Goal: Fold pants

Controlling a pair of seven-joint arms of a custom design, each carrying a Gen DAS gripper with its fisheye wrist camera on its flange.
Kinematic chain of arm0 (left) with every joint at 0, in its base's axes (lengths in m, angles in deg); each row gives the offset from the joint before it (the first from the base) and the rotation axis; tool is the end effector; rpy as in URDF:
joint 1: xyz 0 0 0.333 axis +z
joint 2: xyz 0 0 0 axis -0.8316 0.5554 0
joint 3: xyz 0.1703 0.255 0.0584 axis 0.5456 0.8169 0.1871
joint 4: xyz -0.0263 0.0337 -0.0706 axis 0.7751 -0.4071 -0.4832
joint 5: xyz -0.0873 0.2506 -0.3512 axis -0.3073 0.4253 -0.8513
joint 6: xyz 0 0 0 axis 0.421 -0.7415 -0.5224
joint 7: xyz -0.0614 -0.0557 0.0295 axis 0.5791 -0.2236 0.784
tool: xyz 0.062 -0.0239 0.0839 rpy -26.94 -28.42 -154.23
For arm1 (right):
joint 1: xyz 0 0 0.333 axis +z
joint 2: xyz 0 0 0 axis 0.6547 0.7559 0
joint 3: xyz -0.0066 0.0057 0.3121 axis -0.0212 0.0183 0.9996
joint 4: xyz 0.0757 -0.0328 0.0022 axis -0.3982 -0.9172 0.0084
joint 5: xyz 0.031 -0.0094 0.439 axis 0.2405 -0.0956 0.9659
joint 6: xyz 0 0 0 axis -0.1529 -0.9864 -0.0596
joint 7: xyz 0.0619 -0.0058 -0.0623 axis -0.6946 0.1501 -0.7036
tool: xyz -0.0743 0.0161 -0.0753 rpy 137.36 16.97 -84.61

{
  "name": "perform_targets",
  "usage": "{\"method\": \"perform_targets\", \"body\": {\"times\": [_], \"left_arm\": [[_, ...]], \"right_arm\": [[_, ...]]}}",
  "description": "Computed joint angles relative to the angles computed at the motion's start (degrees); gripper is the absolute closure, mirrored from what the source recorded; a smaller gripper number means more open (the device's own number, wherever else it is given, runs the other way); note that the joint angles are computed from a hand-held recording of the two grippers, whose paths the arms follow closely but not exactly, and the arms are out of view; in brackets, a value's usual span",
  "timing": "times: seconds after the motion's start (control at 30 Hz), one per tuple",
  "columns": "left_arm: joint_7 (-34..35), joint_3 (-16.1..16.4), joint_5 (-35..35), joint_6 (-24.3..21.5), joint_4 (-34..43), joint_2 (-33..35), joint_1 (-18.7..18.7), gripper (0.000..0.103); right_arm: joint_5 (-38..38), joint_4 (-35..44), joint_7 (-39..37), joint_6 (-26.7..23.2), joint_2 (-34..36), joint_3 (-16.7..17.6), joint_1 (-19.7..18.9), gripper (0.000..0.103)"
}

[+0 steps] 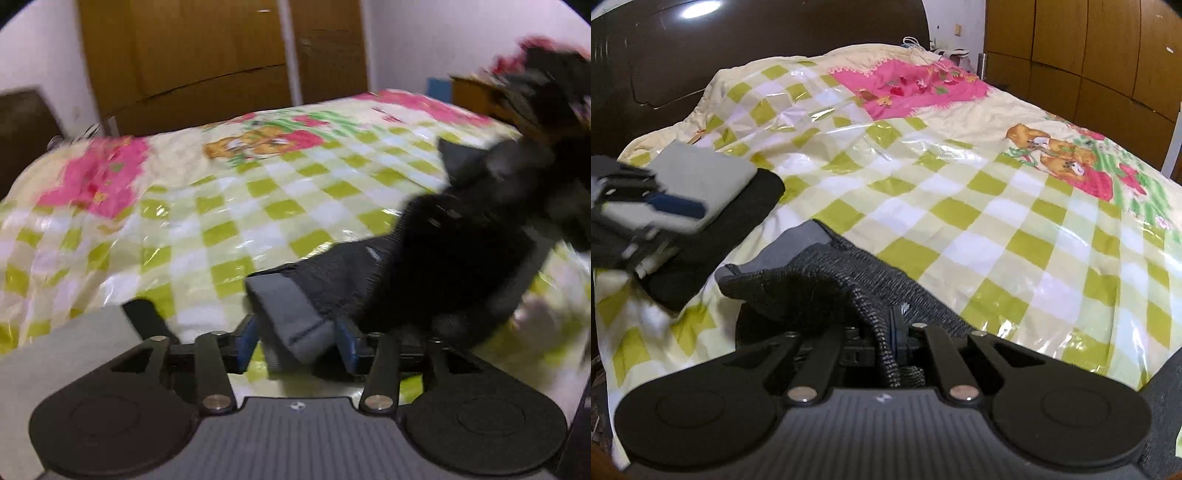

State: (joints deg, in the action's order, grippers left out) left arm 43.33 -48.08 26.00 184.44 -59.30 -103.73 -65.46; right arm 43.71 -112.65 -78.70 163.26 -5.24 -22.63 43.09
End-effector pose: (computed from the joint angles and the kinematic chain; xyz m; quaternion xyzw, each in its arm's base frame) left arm 0.4022 -0.2629 0.4215 -0.5618 0.7111 -0.2784 0.3182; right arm 0.5650 -0.0137 0.4096 -0.8779 0.2604 -0.1146 0.3851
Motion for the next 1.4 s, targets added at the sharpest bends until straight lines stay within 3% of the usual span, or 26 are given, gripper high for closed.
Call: {"method": "perform_targets", "body": {"times": [0.13, 0.2, 0.27, 0.3, 0.43, 0.5, 0.57, 0.67, 0.73, 0.77, 0.83, 1.0, 1.07, 1.17, 1.27, 1.4], "left_arm": [[6.01, -1.32, 2.91, -3.42, 4.97, 6.78, -0.95, 0.035], [5.63, -3.28, 8.10, -9.28, 8.76, 10.98, -0.55, 0.036], [6.06, -2.79, 10.71, -13.68, 11.89, 14.37, -1.06, 0.061], [5.99, -1.42, 10.47, -12.86, 12.88, 15.14, -1.21, 0.067], [-5.83, 0.98, 21.22, -10.60, 13.51, 12.38, -0.60, 0.069], [-8.58, 1.44, 23.42, -9.72, 12.70, 11.54, -0.41, 0.069], [-6.64, 1.58, 21.11, -11.39, 12.36, 13.67, -0.94, 0.069], [1.33, 1.93, 14.05, -15.14, 11.71, 17.42, -2.96, 0.064], [0.72, 1.50, 13.39, -17.87, 10.35, 17.10, -4.22, 0.061], [-0.12, 1.19, 13.45, -19.61, 9.93, 16.48, -4.80, 0.058], [-0.41, 1.05, 11.36, -22.32, 8.93, 14.54, -5.79, 0.054], [-5.78, 0.36, 8.42, -25.19, 5.81, 8.94, -6.47, 0.053], [-7.97, 0.19, 8.18, -24.16, 5.06, 6.85, -6.50, 0.053], [-11.42, -0.03, 8.92, -19.15, 6.26, 7.23, -6.15, 0.053], [-13.78, -0.52, 11.53, -12.14, 10.45, 12.60, -5.78, 0.053], [-13.10, -0.08, 14.49, -6.81, 18.64, 22.80, -7.18, 0.053]], "right_arm": [[-0.90, 0.27, -0.62, -0.54, -0.19, -0.09, -0.10, 0.098], [-1.23, 0.37, -0.56, -0.94, -0.30, -0.22, -0.22, 0.098], [-1.06, 0.45, -1.31, -1.22, -0.52, -0.39, -0.30, 0.098], [-1.10, 0.65, -1.56, -1.46, -0.53, -0.46, -0.36, 0.098], [2.38, 0.31, -7.81, -1.37, -2.69, -1.17, -0.31, 0.098], [3.86, -1.18, -11.41, -1.56, -4.80, -1.66, -0.18, 0.098], [2.61, -3.23, -13.05, -1.74, -5.76, -1.70, -0.07, 0.098], [-1.65, -8.10, -14.51, 2.57, -4.75, 0.07, 0.83, 0.097], [-5.73, -10.00, -12.63, 5.51, -3.23, 1.29, 1.39, 0.092], [-3.66, -11.18, -15.30, 7.07, -3.37, 1.03, 2.03, 0.090], [-1.73, -11.81, -18.36, 6.74, -4.14, 0.30, 2.53, 0.086], [-4.54, -9.97, -13.32, 1.54, -4.22, -0.53, 1.55, 0.082], [-4.12, -10.05, -13.46, -1.39, -5.27, -1.66, 0.73, 0.080], [-5.35, -9.33, -12.94, -6.52, -6.59, -3.10, -1.01, 0.077], [-4.76, -7.05, -10.39, -9.22, -6.41, -4.30, -2.81, 0.077], [-2.45, -0.35, -1.34, -9.94, -2.31, -5.56, -5.88, 0.076]]}}
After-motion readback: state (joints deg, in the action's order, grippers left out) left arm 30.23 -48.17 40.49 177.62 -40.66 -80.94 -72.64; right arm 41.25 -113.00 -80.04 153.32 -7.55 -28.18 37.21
